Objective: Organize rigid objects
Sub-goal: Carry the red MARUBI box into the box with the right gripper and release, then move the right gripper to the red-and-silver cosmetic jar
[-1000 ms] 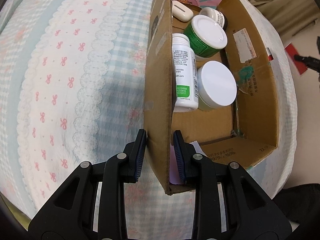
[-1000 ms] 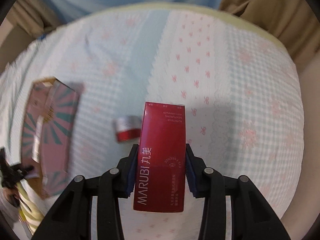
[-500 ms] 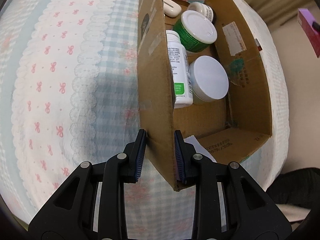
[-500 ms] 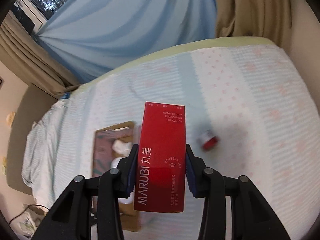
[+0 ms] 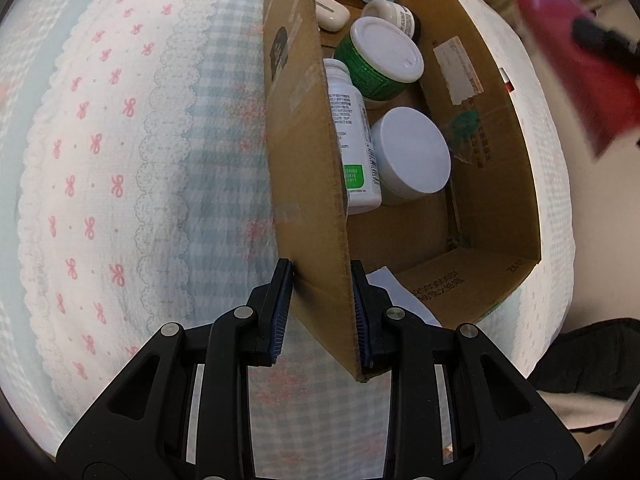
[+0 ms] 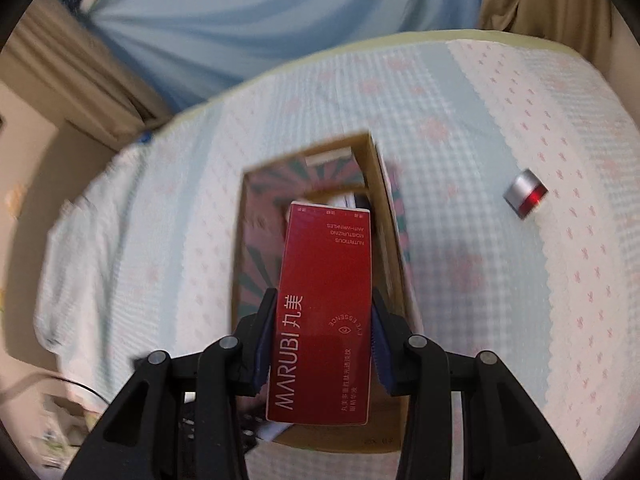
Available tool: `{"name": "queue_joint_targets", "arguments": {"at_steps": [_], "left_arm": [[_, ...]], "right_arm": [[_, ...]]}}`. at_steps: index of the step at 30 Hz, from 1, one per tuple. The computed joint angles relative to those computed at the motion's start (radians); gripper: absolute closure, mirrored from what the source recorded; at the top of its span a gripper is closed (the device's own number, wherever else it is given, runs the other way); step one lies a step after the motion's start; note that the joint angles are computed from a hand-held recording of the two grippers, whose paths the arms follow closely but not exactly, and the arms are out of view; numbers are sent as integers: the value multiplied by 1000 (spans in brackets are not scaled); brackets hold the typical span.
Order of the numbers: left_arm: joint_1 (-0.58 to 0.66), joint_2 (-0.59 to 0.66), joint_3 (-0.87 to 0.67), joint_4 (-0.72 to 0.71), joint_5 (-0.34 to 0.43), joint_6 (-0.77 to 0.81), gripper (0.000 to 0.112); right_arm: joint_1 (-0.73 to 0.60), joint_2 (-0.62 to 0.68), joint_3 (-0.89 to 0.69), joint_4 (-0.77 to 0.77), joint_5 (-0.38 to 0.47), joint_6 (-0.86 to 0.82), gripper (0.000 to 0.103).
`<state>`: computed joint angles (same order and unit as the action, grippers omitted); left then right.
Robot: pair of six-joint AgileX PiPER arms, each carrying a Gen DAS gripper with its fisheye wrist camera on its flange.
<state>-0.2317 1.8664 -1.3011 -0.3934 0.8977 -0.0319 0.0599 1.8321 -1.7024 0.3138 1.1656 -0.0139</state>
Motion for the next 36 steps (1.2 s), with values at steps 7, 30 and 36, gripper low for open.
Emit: {"name": "queue_joint_targets", "arguments": {"at_steps": [7,30,36], "left_arm": [[10,-7,31,-32,-23,17,87],[7,9,39,-46,-41,22,87],[6,-4,54,-48,-52,22,87]], "right_arm": [[77,-86,272,-79,-167,69,64],[29,-137,356,-68,-221,76,0],[-1,-157,330,-54,-185,34,0]]}}
